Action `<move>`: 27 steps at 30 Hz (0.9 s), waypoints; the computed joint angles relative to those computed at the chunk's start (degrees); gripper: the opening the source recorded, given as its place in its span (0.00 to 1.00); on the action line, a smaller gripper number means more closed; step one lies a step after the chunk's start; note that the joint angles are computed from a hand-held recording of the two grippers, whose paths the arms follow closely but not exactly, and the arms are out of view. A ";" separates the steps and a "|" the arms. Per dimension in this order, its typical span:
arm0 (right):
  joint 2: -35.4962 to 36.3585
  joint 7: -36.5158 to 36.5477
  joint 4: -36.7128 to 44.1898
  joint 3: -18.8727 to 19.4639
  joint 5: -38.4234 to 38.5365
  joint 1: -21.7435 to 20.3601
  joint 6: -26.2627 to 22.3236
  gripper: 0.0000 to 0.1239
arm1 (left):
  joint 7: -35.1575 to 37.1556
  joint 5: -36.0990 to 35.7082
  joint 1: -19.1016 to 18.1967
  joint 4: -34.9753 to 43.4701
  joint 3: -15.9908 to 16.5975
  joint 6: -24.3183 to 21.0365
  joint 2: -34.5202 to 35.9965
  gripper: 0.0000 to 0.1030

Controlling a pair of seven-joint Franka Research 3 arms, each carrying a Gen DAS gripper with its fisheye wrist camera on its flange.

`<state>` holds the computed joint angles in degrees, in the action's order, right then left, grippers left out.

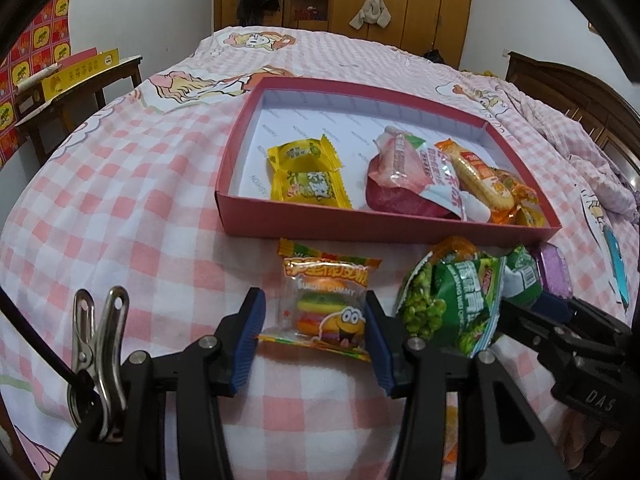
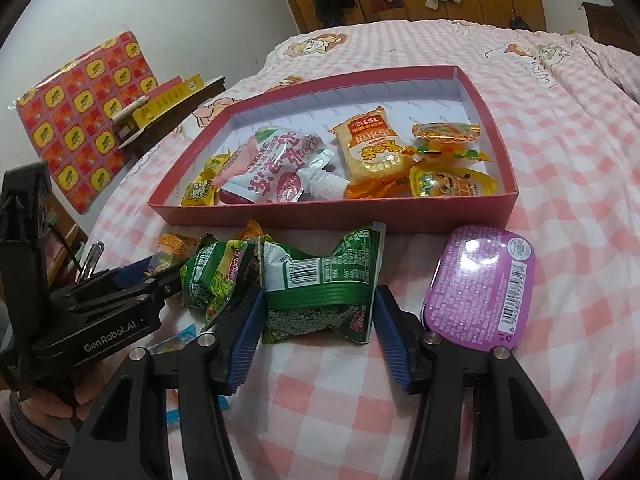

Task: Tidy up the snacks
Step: 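Grasp the minion burger gummy packet with the left tool while the right tool grasps the green snack bag, then lift the gummy packet with the left tool while the right tool lifts the green bag over the box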

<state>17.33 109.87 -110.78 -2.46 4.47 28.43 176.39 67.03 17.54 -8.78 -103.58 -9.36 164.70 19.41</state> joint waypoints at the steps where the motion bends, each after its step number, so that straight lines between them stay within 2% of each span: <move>1: -0.05 -0.90 -0.27 1.38 1.13 -1.22 0.60 0.44 | -0.54 0.59 -0.38 -0.09 0.42 0.15 -0.06 0.49; 3: -0.25 -1.69 -0.66 1.98 2.11 -1.79 0.95 0.42 | -1.21 1.41 -0.78 -0.06 0.82 -0.07 -0.14 0.49; 7: -0.40 -0.43 -0.86 -0.28 1.04 0.27 1.12 0.39 | -0.56 0.12 -0.01 -0.34 -0.35 -1.27 -0.94 0.47; 11: -0.83 -0.18 -1.69 -0.50 1.23 0.54 1.82 0.37 | -0.91 -0.04 -0.22 -1.85 -0.40 -1.45 -2.30 0.46; 14: -1.30 4.55 -2.26 -6.66 -3.40 6.06 1.54 0.36 | 0.49 -1.60 0.48 -3.22 -1.43 -1.26 -3.60 0.46; 17: -1.95 8.20 -3.09 -9.50 -7.22 8.48 2.01 0.36 | 1.33 -3.23 0.86 -4.78 -1.99 -0.79 -4.94 0.46; 19: -2.59 9.94 -3.37 -9.93 -8.59 8.66 1.39 0.36 | 1.84 -4.54 1.10 -5.55 -2.36 -0.87 -5.80 0.46; 27: -5.16 9.42 -5.16 -5.47 -9.77 4.27 2.28 0.35 | 4.65 -7.94 1.30 -6.37 -2.88 -0.42 -7.61 0.46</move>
